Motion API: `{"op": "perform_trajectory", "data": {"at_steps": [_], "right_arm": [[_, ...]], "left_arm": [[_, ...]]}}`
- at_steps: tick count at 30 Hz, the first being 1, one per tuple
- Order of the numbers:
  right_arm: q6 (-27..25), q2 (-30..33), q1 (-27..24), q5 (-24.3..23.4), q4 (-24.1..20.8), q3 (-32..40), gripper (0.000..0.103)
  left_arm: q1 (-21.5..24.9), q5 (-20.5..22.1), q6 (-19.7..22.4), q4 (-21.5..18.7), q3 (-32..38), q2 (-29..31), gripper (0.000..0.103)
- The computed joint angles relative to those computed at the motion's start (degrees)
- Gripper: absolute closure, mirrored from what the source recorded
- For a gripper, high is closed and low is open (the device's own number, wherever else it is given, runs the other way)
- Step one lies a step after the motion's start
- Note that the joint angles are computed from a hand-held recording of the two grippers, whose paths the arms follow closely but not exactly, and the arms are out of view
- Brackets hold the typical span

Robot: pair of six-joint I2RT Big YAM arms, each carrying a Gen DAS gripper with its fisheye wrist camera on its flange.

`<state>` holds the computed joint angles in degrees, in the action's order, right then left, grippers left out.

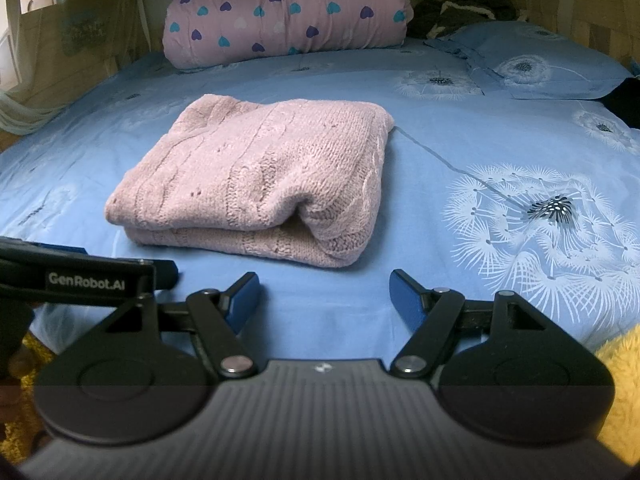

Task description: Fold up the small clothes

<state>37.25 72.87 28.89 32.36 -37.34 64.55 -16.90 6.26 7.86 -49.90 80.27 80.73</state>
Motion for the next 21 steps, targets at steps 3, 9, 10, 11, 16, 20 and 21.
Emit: {"op": "perform_trajectory", "data": {"at_steps": [3,9,10,11,16,20,21], "right_arm": [[-0.1,0.0,0.0,0.0,0.0,0.0,0.03],[-0.1,0.0,0.0,0.0,0.0,0.0,0.03],[-0.1,0.0,0.0,0.0,0.0,0.0,0.03],[-0.1,0.0,0.0,0.0,0.0,0.0,0.03],[-0.1,0.0,0.0,0.0,0.0,0.0,0.029],[-0.1,0.0,0.0,0.0,0.0,0.0,0.029],[-0.1,0.0,0.0,0.0,0.0,0.0,0.029]], "left_arm": [[0.0,-0.1,0.2,0.1,0.0,0.0,0.0],[0.0,-0.2,0.3,0.1,0.0,0.0,0.0],[0.0,-0.2,0.3,0.1,0.0,0.0,0.0],[0.0,-0.2,0.3,0.1,0.0,0.0,0.0],[0.0,-0.1,0.5,0.1,-0.1,0.0,0.0],[-0.2,-0.4,0.4,0.0,-0.1,0.0,0.0],[-0.2,-0.5,0.3,0.1,-0.1,-0.1,0.0]]}}
